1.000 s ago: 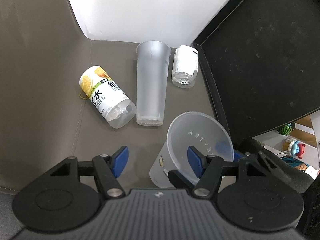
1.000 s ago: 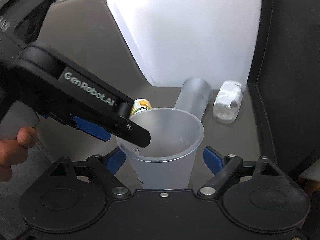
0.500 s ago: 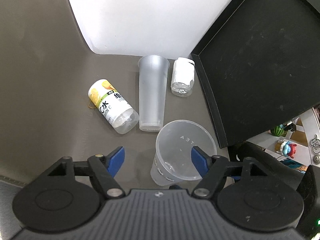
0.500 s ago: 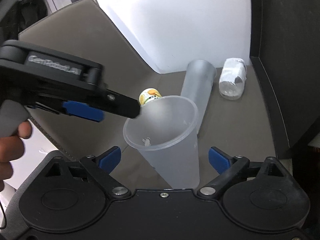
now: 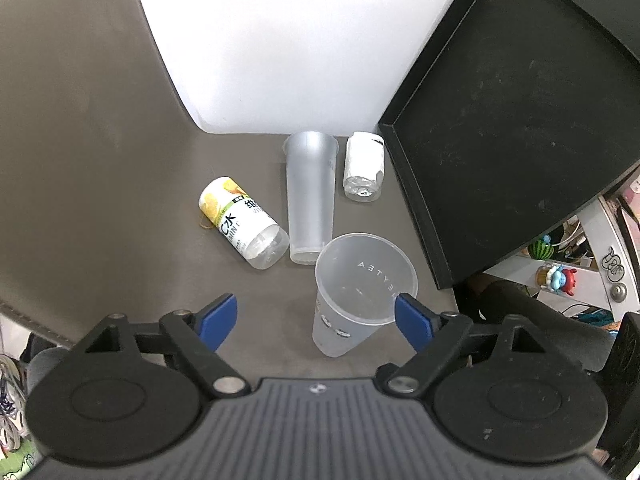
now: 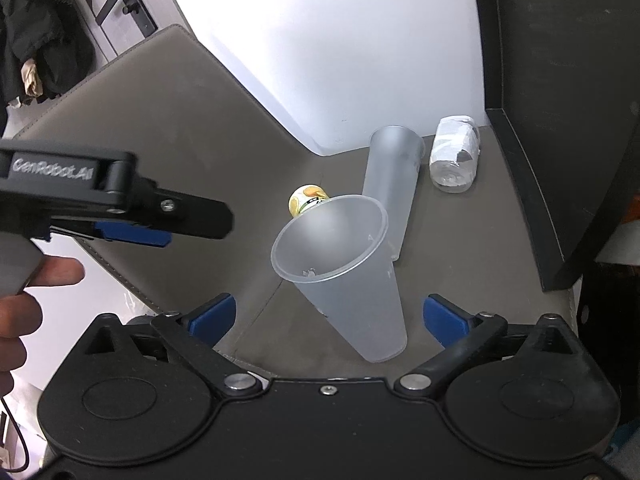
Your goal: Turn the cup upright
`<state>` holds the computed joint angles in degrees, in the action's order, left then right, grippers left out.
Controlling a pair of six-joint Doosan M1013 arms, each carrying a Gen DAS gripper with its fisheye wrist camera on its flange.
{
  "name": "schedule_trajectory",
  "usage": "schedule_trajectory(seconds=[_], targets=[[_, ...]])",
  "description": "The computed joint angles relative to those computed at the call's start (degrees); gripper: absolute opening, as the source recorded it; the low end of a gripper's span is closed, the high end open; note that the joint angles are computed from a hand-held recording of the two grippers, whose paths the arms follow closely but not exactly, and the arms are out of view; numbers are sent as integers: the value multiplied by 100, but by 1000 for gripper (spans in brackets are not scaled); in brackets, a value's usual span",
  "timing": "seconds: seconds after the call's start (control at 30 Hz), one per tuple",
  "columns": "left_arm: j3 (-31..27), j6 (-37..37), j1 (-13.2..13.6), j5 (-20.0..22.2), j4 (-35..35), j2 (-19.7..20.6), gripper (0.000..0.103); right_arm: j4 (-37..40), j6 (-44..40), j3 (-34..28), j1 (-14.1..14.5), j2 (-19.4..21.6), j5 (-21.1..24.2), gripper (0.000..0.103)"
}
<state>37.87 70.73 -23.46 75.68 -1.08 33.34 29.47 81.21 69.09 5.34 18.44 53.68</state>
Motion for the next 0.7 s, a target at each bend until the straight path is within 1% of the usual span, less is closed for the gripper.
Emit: schedule_trajectory(seconds=[0.43, 0.7], targets=[[851, -85, -28, -512, 277, -632, 88, 15, 250, 112, -56, -219, -71, 103], [1222, -182, -54, -686, 447, -959, 89, -60, 278, 151, -17, -407, -128, 103]])
